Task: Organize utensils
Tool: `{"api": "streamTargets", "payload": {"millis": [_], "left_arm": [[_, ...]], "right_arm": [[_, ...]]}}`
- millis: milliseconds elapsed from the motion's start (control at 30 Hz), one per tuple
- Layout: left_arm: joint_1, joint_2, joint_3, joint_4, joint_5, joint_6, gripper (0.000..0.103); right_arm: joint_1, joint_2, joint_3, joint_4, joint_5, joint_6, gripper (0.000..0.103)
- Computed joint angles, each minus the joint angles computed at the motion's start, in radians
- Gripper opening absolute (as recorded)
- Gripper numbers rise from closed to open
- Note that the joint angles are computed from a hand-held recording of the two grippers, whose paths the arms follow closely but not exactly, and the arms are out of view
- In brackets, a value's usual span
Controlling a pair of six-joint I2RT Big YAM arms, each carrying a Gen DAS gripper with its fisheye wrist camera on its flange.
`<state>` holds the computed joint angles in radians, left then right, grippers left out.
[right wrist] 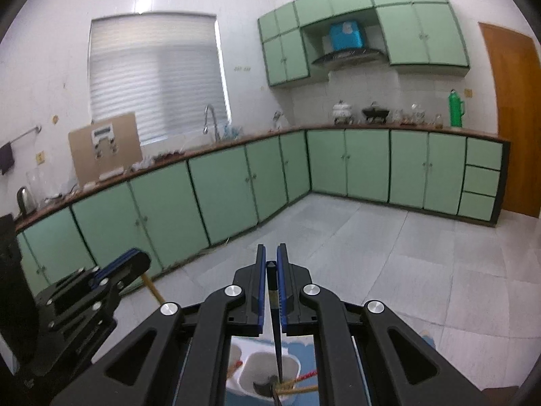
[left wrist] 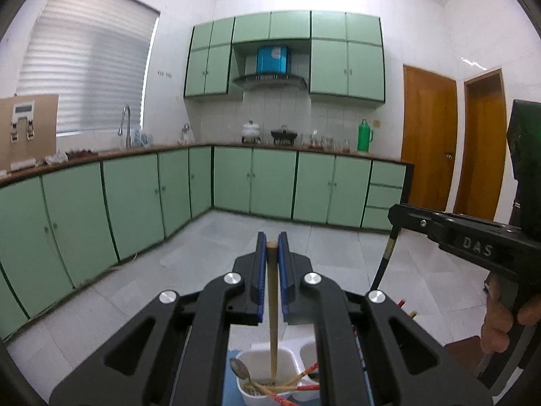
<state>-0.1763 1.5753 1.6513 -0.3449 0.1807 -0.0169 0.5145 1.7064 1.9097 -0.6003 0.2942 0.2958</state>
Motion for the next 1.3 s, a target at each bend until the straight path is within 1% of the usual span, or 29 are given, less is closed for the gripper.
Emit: {"api": "streamTargets", "payload": {"millis": [33,67,167,233,267,300,333,367,400,433,467,533,567,600,633,667,700,733,767,833,900,967,1000,1067,1133,1200,1300], "left_arm": [[0.002,0.005,0.004,-0.014,0.005,-0.001,0.007],[0.005,0.008,0.006,-0.021,0.008,-0.002,0.008],[0.015,-0.010,-0.021,-0.015,0.014,-0.002,0.011],[0.020,-0.031,-0.042,-0.006,0.010,-0.006,0.020],[0.020,-0.037,-0.043,-0.006,0.006,-0.006,0.023],[0.022,-0.050,-0.052,-0.004,0.002,-0.008,0.029],[0.024,-0.064,-0.066,0.002,0.002,-0.014,0.035],[0.023,-0.073,-0.072,0.002,-0.003,-0.018,0.038],[0.022,-0.087,-0.083,0.000,-0.011,-0.020,0.042],[0.025,-0.108,-0.106,0.005,-0.009,-0.024,0.046],[0.024,-0.123,-0.120,0.009,-0.009,-0.028,0.049],[0.026,-0.169,-0.174,0.026,-0.013,-0.033,0.061],[0.025,-0.186,-0.194,0.029,-0.018,-0.032,0.062],[0.023,-0.205,-0.216,0.030,-0.022,-0.030,0.063],[0.025,-0.233,-0.250,0.033,-0.016,-0.029,0.066],[0.025,-0.251,-0.272,0.036,-0.014,-0.030,0.069],[0.026,-0.273,-0.298,0.033,-0.016,-0.028,0.074],[0.024,-0.294,-0.321,0.026,-0.024,-0.025,0.077],[0.023,-0.307,-0.336,0.021,-0.030,-0.023,0.078],[0.024,-0.343,-0.378,0.003,-0.028,-0.026,0.083],[0.028,-0.377,-0.416,-0.014,-0.021,-0.033,0.085],[0.030,-0.408,-0.448,-0.027,-0.022,-0.030,0.086],[0.029,-0.427,-0.468,-0.035,-0.028,-0.026,0.089],[0.033,-0.459,-0.496,-0.052,-0.033,-0.021,0.091],[0.037,-0.489,-0.516,-0.078,-0.026,-0.019,0.093],[0.024,-0.520,-0.535,-0.098,-0.041,-0.022,0.093],[0.019,-0.560,-0.554,-0.119,-0.042,-0.011,0.093]], "right_arm": [[-0.001,0.001,-0.003,-0.006,0.006,-0.001,0.010],[-0.001,-0.005,-0.016,-0.006,0.012,-0.003,0.011],[-0.003,-0.027,-0.052,0.008,0.024,0.003,0.013],[-0.001,-0.048,-0.080,0.014,0.042,0.014,0.021],[-0.001,-0.062,-0.097,0.018,0.048,0.022,0.023],[-0.003,-0.076,-0.117,0.027,0.048,0.029,0.025],[-0.004,-0.092,-0.138,0.036,0.051,0.038,0.029],[-0.003,-0.110,-0.163,0.044,0.053,0.049,0.031],[-0.003,-0.126,-0.185,0.054,0.054,0.056,0.037],[-0.001,-0.144,-0.210,0.065,0.058,0.065,0.041],[0.005,-0.170,-0.247,0.078,0.066,0.074,0.043],[0.015,-0.203,-0.293,0.087,0.082,0.079,0.050],[0.025,-0.230,-0.331,0.097,0.096,0.083,0.052],[0.032,-0.244,-0.350,0.099,0.107,0.087,0.057],[0.040,-0.262,-0.376,0.103,0.117,0.093,0.064],[0.051,-0.286,-0.410,0.106,0.129,0.107,0.066],[0.060,-0.304,-0.435,0.105,0.135,0.120,0.071],[0.067,-0.313,-0.449,0.100,0.141,0.130,0.075],[0.081,-0.332,-0.475,0.091,0.156,0.148,0.078],[0.102,-0.355,-0.510,0.079,0.182,0.174,0.087],[0.127,-0.381,-0.548,0.063,0.199,0.209,0.092],[0.152,-0.406,-0.582,0.051,0.211,0.231,0.094],[0.161,-0.412,-0.589,0.044,0.219,0.237,0.095],[0.192,-0.430,-0.609,0.030,0.246,0.249,0.097],[0.214,-0.440,-0.618,0.020,0.258,0.250,0.097],[0.241,-0.450,-0.621,-0.002,0.283,0.254,0.097],[0.280,-0.460,-0.611,-0.026,0.328,0.240,0.097]]}}
